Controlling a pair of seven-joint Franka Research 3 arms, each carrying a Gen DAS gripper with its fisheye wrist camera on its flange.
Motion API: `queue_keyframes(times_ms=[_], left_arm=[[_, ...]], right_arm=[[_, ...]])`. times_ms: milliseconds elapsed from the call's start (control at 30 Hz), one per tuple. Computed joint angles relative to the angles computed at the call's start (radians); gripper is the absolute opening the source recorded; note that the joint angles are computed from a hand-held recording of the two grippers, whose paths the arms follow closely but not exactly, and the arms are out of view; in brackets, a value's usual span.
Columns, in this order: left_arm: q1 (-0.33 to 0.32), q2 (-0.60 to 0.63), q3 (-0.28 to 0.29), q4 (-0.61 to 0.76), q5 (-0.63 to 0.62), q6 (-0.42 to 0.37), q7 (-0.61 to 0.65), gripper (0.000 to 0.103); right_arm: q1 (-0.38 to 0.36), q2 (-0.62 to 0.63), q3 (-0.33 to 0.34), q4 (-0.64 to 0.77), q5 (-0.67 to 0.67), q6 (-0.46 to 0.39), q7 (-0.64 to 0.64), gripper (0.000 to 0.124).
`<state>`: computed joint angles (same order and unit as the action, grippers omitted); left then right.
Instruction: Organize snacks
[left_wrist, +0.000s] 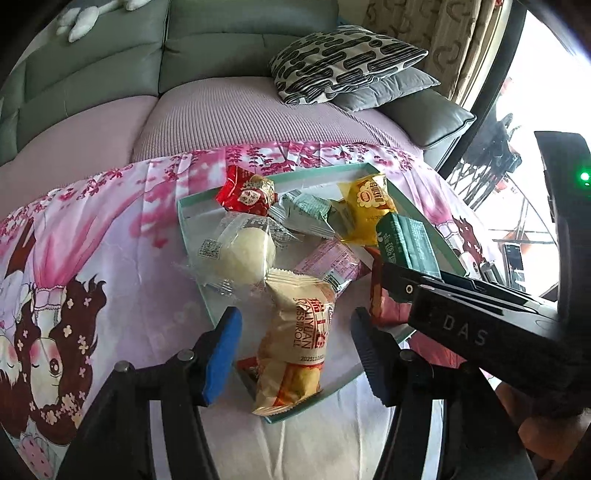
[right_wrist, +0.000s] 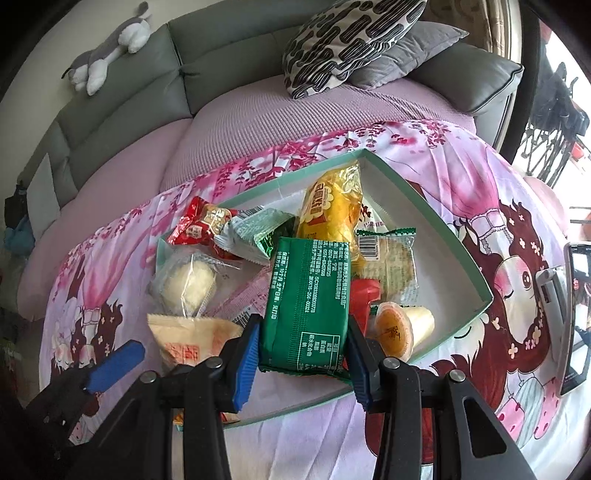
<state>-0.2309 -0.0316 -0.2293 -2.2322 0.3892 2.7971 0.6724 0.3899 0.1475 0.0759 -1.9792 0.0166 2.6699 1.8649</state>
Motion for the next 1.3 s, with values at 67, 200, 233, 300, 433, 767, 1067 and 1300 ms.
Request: queue_keyframes(times_ms=[67,200,233,300,433,767,1067,1300], left_arm=[[0.001,-0.012,0.001,-0.010,-0.003,0.003,-0.003,0.062],[0.017,-0.039,0.000,-0.025,0.049,-0.010,-0.075,0.062],[0.023,-0.045,0.000,-0.028,0.071,-0.015,-0.100,0.062],[0.037,-0.060,0.000,-0.039,0.111,-0.017,-0.151,0.062],[0.062,-0.079,0.002,-0.055,0.144,-0.042,-0.229,0.064],[0.105,-0.105,-0.008,-0.071,0.353,-0.233,-0.505,0.099],[0.106,-0.113,0.006,-0.092,0.335,-0.268,-0.505,0.102],[0.102,-0.120,-0.003,-0.085,0.359,-0.289,-0.511,0.102]], right_arm=[[0.001,-0.001,0.000,0.000,-0.001,-0.004,0.002,0.046],[0.001,-0.004,0.001,-0.002,0.002,-0.004,0.004,0.047],[0.001,-0.004,0.001,-0.001,0.002,-0.003,0.003,0.047],[0.004,-0.007,0.000,-0.001,-0.010,-0.001,0.009,0.047],[0.007,-0.009,-0.001,0.006,-0.030,-0.008,0.023,0.047],[0.019,-0.005,0.003,0.010,-0.063,-0.028,0.040,0.087],[0.034,-0.022,-0.006,-0.019,-0.160,0.008,0.113,0.103],[0.034,-0.040,0.003,-0.058,-0.185,0.027,0.136,0.103]])
